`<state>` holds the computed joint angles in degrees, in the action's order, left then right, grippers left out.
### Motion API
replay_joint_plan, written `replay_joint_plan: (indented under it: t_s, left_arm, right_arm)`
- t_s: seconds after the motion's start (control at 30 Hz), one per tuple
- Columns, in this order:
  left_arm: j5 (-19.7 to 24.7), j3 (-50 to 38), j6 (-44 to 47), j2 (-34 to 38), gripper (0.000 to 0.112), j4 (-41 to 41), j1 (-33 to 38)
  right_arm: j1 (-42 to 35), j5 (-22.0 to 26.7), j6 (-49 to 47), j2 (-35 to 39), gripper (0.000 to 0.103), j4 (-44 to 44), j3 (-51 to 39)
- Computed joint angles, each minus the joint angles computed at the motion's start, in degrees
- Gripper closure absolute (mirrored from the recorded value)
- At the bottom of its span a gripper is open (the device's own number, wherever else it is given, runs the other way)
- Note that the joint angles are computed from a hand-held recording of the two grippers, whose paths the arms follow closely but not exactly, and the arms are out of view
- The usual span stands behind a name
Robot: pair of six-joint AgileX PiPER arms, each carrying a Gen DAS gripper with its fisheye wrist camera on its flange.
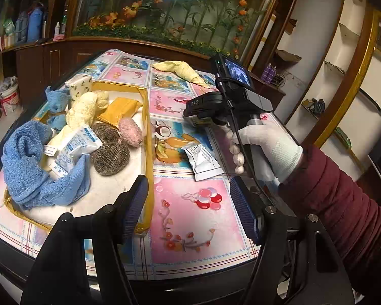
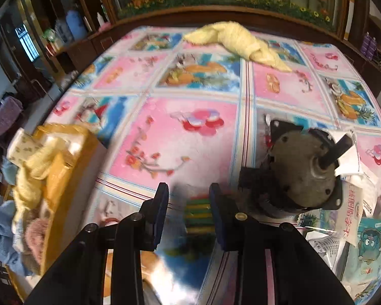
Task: Organize soft objects
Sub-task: 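Grasp the clear straw bag with the right gripper while the left gripper grasps a white printed packet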
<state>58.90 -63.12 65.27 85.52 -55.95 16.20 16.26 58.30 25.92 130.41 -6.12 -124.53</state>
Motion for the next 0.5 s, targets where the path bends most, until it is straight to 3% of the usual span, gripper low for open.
replay_joint_plan:
  t_s: [0.13, 0.4, 0.47, 0.5]
  left_arm:
    - [-0.4, -0.5, -0.5, 0.6, 0.045, 0.9, -0.9]
    - [-1.1, -0.2, -1.9, 0.1, 0.045, 2.9, -3.5]
    - [-0.8, -0.5, -3.3, 0.5, 0.045, 3.6, -4.6]
    - [-0.6, -0.6, -4.0, 0.6, 0.045, 4.0, -5.3]
  right_arm:
    - [0.1, -0.4, -0.3, -4.3, 0.087, 0.1, 6.6]
    - [-1.1, -10.2, -5.2, -25.7, 0.086, 5.1, 39.9]
    - [-3.6, -13.8, -11.0, -31.1, 0.084, 12.6, 47.1]
    - [-4.9, -16.6, -12.6, -34.3, 0.077, 15.5, 51.0]
